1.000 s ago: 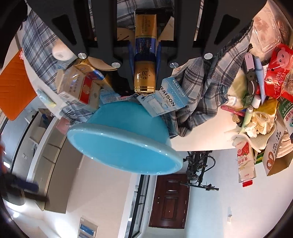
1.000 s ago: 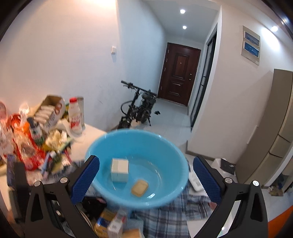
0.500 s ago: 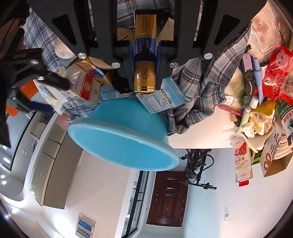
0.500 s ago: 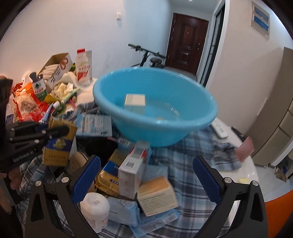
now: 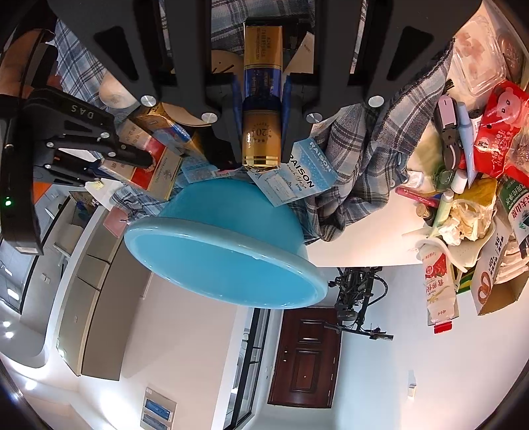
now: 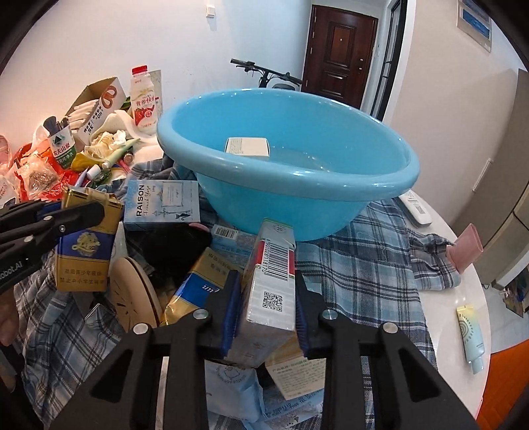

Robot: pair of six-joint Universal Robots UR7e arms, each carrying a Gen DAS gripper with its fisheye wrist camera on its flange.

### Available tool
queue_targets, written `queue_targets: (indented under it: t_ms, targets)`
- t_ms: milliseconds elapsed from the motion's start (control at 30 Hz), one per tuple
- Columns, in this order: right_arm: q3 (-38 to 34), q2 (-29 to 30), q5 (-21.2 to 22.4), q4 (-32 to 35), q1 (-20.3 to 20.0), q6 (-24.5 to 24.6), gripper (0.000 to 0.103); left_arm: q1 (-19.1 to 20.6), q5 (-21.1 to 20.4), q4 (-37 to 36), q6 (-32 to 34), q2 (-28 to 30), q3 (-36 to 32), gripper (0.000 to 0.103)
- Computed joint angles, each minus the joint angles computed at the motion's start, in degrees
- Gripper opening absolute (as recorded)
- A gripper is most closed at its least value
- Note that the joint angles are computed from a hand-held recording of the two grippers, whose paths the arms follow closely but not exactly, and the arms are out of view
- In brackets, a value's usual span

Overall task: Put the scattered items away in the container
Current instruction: 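Grasp white barcode box with right gripper while left gripper holds gold can, then carry gold can in left gripper and white box in right over blue basin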

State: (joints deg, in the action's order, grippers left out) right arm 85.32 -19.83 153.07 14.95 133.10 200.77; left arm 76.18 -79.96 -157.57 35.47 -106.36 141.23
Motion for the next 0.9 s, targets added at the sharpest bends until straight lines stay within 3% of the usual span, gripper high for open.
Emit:
queue_targets:
  t_ms: [367, 567, 767, 900]
  targets:
    - [1.46, -1.95, 1.74, -0.48, 4.79, 1.66, 0.029, 0.03, 0.51, 0.30, -0.84, -0.18, -0.30, 0.017]
    - [1.83, -3.53, 4.22, 0.03, 8.51, 3.09, 0.029, -2.72, 1.88, 2.94, -2.02, -5.27, -0.03, 0.017]
    - [1.55, -6.44, 6.78, -3.20, 10.67, -2.54, 0.029, -8.78, 3.69, 5.40, -3.98, -9.44, -1.08, 0.017]
    - [-0.26, -8.73, 9.08, -7.28, 11.92, -11.11, 0.029, -12.89, 3.84, 7.68, -6.11, -9.88, -3.58, 0.017]
